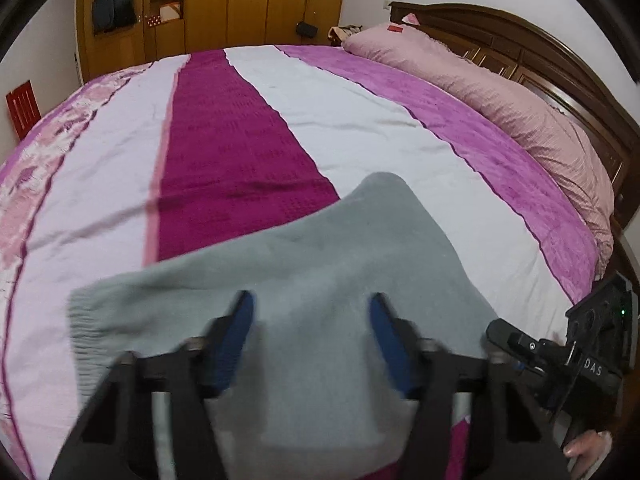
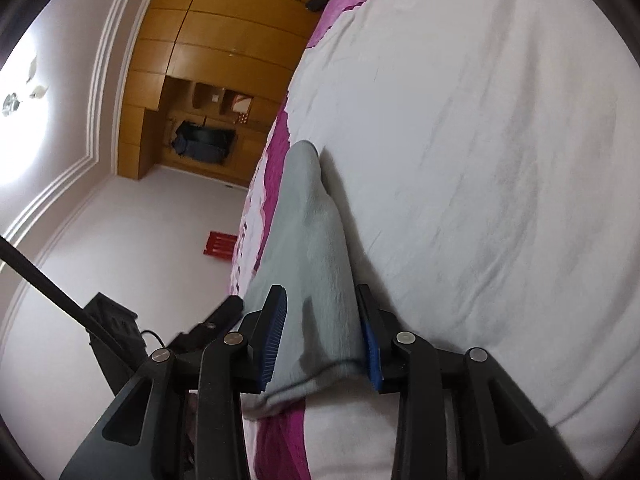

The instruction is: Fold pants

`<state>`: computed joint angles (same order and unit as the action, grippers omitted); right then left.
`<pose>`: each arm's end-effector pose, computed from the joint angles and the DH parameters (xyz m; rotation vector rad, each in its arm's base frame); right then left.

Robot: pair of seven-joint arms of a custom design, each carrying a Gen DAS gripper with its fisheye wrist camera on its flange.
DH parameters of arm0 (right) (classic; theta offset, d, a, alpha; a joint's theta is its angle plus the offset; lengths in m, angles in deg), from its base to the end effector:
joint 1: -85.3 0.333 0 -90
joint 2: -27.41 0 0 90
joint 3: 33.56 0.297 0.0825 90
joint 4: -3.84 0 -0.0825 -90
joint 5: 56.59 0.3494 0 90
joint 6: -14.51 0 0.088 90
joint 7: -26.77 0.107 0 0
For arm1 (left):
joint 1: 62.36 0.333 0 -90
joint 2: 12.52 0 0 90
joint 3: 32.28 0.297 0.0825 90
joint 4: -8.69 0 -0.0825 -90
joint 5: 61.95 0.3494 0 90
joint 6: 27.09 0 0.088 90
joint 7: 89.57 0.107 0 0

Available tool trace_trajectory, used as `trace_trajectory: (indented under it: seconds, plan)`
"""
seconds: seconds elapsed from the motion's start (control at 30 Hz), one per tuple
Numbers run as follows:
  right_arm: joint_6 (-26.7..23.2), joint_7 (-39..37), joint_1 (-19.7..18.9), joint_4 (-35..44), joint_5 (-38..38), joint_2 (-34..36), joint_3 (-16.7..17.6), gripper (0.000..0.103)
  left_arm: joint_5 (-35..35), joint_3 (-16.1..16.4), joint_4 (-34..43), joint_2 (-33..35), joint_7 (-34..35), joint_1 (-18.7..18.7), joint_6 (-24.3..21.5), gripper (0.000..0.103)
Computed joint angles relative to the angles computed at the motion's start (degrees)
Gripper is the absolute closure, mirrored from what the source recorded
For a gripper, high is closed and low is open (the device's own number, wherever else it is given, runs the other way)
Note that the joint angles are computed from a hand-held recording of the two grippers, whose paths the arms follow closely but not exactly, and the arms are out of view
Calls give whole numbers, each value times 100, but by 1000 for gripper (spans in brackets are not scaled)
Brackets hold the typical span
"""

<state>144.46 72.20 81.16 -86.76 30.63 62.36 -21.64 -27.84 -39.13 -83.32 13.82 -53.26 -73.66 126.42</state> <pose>0.6742 0.0940 0.3230 -1.2045 1.5011 0.5917 0.6480 -0.2165 0.4305 -2.0000 1.6401 -0.7223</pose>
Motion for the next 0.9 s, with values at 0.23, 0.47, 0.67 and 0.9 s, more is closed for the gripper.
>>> trace_trajectory:
  seconds: [0.23,0.47,0.67,0.9]
  plan:
    - [211,-70,83,14,-145,-33,-26,71,212,167,479,305,-373,-123,-298,96]
    - [445,-216,141,-55,-114,-100,-13,71,-120,98,474,380,-239,-108,-617,96]
    - [642,-229,219,-45,-195,-132,-35,71,423,73,-1114,-736,-1429,-346,56,96]
    - [794,-165,286,-101,-457,-209,-102,81,785,20,-1630,-724,-2043,-363,667,99]
